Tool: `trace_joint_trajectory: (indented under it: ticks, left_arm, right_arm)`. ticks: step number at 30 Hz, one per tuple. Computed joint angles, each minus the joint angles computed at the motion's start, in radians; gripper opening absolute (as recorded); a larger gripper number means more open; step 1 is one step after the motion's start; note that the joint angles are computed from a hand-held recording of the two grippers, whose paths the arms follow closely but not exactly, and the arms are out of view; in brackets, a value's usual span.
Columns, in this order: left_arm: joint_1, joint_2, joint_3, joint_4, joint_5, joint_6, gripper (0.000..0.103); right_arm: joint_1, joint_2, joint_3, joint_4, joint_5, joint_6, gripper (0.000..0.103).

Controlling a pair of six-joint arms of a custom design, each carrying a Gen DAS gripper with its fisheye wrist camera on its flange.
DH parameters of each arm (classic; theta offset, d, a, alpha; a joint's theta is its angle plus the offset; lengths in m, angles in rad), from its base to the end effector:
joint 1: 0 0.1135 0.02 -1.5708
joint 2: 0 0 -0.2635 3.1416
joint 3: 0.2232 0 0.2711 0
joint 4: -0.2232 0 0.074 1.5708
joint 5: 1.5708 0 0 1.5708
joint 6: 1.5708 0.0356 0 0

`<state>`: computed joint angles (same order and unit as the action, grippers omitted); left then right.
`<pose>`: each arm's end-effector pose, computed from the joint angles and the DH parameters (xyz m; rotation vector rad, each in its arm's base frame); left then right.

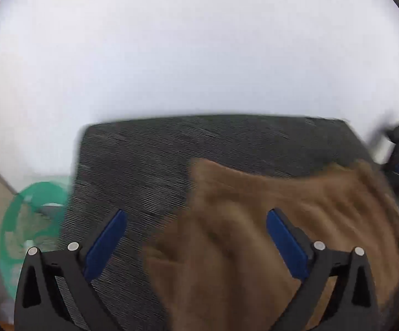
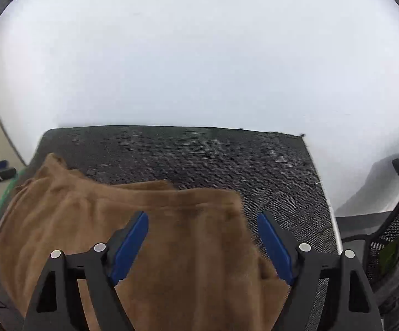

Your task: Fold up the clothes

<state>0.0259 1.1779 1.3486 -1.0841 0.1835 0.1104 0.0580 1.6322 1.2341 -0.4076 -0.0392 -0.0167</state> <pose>0.2361 -0.0004 0.3747 0.1817 2.4637 -0.1693 0.3783 0.0234 0.2503 -0.1075 2.3743 0.0663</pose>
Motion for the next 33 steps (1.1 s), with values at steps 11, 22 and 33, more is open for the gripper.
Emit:
trace_joint_trajectory:
  ticks: [11,22,33]
  left_arm:
    - [-0.019,-0.008,-0.201,0.067,-0.083,0.004,0.102]
    - [-0.029,-0.023,-0.186,0.041,-0.124,0.009,0.103]
    - [-0.259,-0.369,-0.200,-0.182,-0.084,-0.061,0.103]
  right_arm:
    - [-0.010,0.176,0.042,-0.126,-0.085,0.002,0.084]
    - [0.031,0.163,0.020,-0.092,-0.011,-0.025,0.097]
    - [0.081,-0.383,-0.378,-0.039,-0.023,-0.027,0.097]
